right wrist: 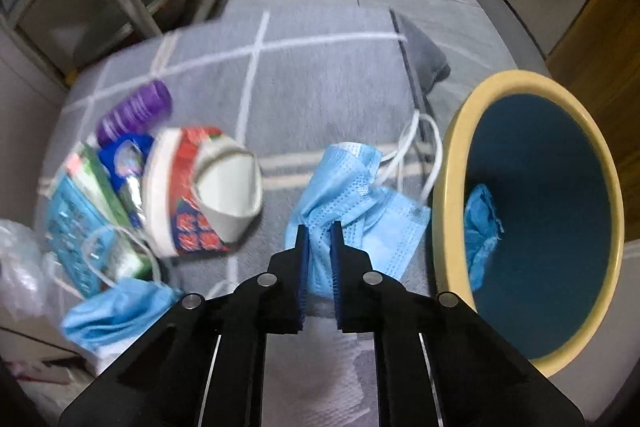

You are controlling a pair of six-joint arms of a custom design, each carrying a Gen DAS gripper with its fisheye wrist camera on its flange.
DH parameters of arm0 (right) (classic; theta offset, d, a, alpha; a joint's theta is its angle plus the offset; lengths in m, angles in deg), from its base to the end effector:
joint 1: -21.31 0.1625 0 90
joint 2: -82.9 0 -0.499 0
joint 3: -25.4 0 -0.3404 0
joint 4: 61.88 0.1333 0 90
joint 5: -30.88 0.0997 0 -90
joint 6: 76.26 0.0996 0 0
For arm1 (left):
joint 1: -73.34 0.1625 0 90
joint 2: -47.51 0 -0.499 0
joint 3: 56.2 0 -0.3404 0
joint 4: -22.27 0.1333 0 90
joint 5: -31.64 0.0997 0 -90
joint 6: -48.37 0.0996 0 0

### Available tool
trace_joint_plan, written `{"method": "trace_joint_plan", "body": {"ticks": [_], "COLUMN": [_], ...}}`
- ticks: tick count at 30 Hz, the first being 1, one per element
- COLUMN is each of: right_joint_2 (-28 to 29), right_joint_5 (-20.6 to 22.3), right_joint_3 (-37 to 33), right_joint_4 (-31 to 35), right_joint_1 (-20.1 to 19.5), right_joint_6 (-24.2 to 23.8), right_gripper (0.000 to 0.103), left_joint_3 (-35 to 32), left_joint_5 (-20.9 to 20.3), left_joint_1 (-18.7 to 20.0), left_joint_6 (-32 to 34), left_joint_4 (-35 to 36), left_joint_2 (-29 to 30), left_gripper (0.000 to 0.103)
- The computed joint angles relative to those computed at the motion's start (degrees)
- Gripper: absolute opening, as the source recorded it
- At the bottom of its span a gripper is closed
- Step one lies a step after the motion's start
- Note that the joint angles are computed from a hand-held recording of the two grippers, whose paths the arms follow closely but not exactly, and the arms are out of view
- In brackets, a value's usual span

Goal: Collect trash
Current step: 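Grasp the clear plastic bag with the left gripper while the right grasps a blue mask, then carry the plastic bag and mask over the bin and release both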

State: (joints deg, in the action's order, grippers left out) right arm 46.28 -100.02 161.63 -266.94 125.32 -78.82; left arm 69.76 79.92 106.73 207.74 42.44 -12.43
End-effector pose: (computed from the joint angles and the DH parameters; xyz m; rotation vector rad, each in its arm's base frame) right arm 0.1774 -0.4297 0.0785 0.2282 -2.4185 0.4177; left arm -0.1354 -0.3283 0.2026 0.7513 2.4176 -0.6679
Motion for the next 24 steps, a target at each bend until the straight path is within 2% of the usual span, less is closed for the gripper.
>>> {"method": "trace_joint_plan", "body": {"ticks": [9, 17, 24], "right_joint_2": [-3.8, -9.6, -15.7], "right_joint_5": [1.5, 3.5, 5.0], "right_joint_3": [3.0, 7.6, 12.4], "right_joint_4": [-5.4, -10.1, -16.2], "right_joint_1": [1.9, 3.1, 1.5], "right_joint_6": [-1.9, -3.9, -6.0], "right_gripper": [0.011, 0.011, 0.011], "left_joint_3": [-0.3, -1.5, -3.5], "left_joint_5": [-0.8, -2.3, -1.5], "left_joint_1": [-0.6, -3.6, -6.0], "left_joint_6": [0.9, 1.1, 1.3], "left_joint_4": [-1.4, -2.4, -3.7], "left_joint_2": [-0.5, -0.4, 1.8], "left_gripper": [0.013, 0.013, 0.013]}}
